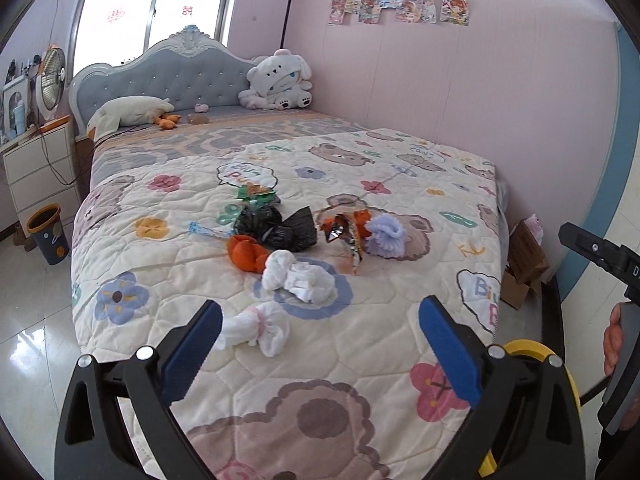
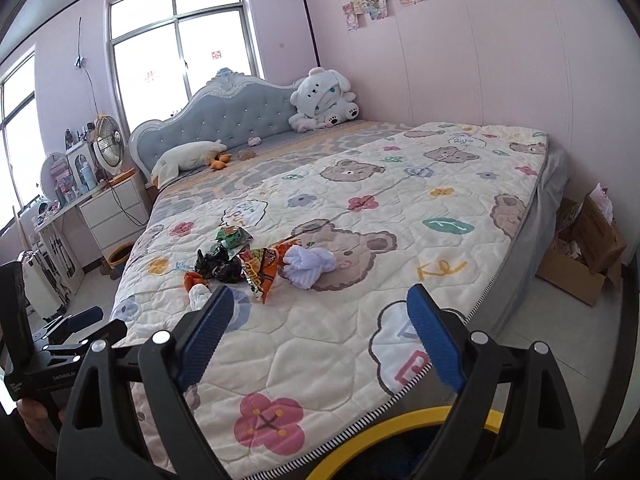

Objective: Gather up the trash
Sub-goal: 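Move both open tools back over the bed toward the white tissue bundles, then grasp the white tissue bundle with the left tool while the right tool grasps another lavender scrubber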

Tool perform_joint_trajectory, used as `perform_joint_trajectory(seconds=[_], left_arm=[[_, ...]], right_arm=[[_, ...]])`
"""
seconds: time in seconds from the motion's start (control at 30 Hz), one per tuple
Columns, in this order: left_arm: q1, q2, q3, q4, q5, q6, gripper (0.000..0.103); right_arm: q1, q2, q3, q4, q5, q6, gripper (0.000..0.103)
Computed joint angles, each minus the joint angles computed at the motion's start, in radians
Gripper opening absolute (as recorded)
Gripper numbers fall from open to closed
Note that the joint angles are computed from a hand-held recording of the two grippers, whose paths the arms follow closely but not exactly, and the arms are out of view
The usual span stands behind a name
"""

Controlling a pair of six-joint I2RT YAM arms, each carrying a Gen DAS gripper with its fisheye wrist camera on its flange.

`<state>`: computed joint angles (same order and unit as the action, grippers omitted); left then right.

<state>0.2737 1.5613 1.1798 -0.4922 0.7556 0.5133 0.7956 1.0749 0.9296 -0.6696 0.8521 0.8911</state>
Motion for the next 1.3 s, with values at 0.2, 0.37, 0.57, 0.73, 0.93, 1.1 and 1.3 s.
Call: perform_joint_trajectory(seconds=[0.2,0.37,0.57,0.73,0.93,1.1,1.3], left_arm=[[0.009,0.12,0.081,0.038,-0.065,-0.022,0.095],[0.003,0.229,0.159,0.035,-0.104,-0.038,0.095],[-0.019,0.335,0.225,0.037,-0.142,-0.057,0.095],[-0.031,0.404,0.288,0.009,-0.148,-0.073,0.095],[-0.034,0.467,0.341,-0.011,-0.144,-0.087,0.095],[-0.042,0.495,0.349,-0.011,-0.153,-0.081,0.095],[-0.053,0.495,0.327,0.007,-0.151,-0.047,0.092]], right_arm=[[-0.158,0.136,0.026,0.189,-0.146,-0.158,0.085],[-0.273,0.295,0.075,0.294,-0.254,-0.245,0.085],[-0.387,0.506,0.169,0.359,-0.359,-0.31,0.085],[-0.453,0.657,0.265,0.377,-0.418,-0.348,0.085],[-0.508,0.776,0.348,0.389,-0.466,-0.369,0.085],[-0.543,0.855,0.413,0.383,-0.49,-0.377,0.085],[-0.575,0.935,0.485,0.379,-0.529,-0.381,0.082]])
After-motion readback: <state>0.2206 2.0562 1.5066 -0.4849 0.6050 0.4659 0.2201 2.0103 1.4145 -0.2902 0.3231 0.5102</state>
